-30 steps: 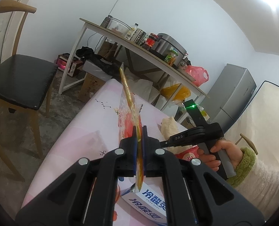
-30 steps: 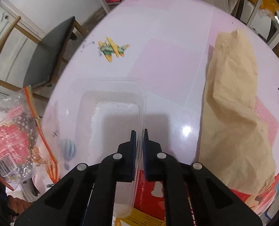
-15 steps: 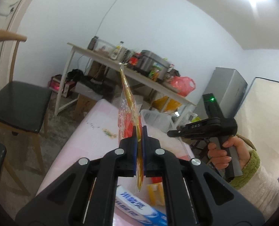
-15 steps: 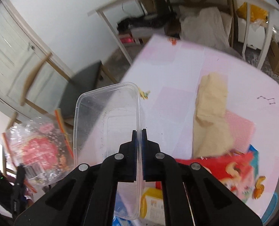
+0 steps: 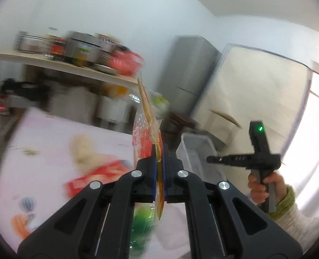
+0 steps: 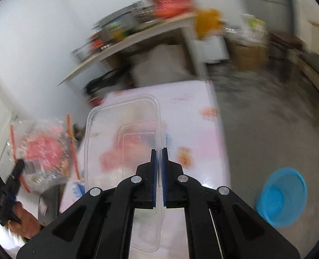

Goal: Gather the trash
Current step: 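Carry both items over the blue wastebasket and open both grippers, then move both grippers back over the table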

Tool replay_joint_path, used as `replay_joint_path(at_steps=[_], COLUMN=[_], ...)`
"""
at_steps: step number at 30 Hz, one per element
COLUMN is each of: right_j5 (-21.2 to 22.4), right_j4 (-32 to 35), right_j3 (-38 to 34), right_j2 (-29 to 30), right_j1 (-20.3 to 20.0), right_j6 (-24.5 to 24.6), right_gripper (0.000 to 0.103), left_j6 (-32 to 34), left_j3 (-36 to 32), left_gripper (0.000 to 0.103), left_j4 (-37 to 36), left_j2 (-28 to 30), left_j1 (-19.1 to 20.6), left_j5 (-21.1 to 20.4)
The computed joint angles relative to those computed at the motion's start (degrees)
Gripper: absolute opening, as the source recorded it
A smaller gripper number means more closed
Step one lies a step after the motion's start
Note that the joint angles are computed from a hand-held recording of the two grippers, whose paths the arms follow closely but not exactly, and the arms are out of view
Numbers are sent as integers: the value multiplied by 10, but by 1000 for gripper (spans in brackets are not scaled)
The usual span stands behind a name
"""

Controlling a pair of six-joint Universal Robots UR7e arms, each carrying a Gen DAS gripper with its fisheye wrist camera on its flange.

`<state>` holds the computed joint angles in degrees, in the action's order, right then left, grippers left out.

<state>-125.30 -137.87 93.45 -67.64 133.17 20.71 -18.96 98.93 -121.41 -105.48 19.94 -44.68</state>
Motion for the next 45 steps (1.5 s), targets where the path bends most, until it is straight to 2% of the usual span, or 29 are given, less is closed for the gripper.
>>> replay_joint_path(at_steps=[1,2,5,9,11,14,15,20,21,23,24,25,28,33,36,39,42,45], right_j5=[-26,-43,-106,-121,-121,-100,-94,-93,-83,-82,-86,-101,-116,-125,-155,-206,-247,-275], right_j4=[1,2,10,5,7,-16,-27,-78,-103,-139,-156,-165,-195,-210,-202,-157,-88,-11], right_j3=[36,64,152,244,282,325,334,342,339,328,325,323,326,352,364,364,352,330], right_j2=[-37,-65,-155,-244,-275,-302,-306,-292,-282,-253,-242,-232,-217,-233,-245,-253,-252,-244], right_j1=[-9,-16,-51,-117,-163,-242,-271,-355,-376,-391,-404,-400,-402,-378,-336,-268,-204,-147], right_j6=[26,48,112,163,178,171,164,109,93,80,74,82,74,74,80,106,146,195], right_gripper=[4,4,4,4,4,4,4,5,7,18,40,52,53,53,53,63,74,84], left_j6=[26,37,43,45,49,56,59,53,52,61,54,45,25,51,62,86,111,106], left_j3=[-15,-24,-91,-171,-199,-218,-215,-247,-253,-266,-262,-262,-292,-269,-264,-245,-212,-163], left_gripper=[3,3,3,3,3,3,3,3,6,36,58,60,61,65,66,71,75,78], left_j4=[-17,-20,43,142,179,211,211,196,185,177,169,155,157,144,145,137,123,115], left_j2=[37,60,169,311,369,446,461,552,564,590,597,603,617,575,550,504,442,361], left_j1=[23,36,80,116,127,132,131,139,141,143,138,137,144,141,138,130,115,96], left_j5=[-55,-86,-182,-262,-284,-289,-287,-296,-296,-283,-270,-254,-252,-225,-220,-214,-189,-138])
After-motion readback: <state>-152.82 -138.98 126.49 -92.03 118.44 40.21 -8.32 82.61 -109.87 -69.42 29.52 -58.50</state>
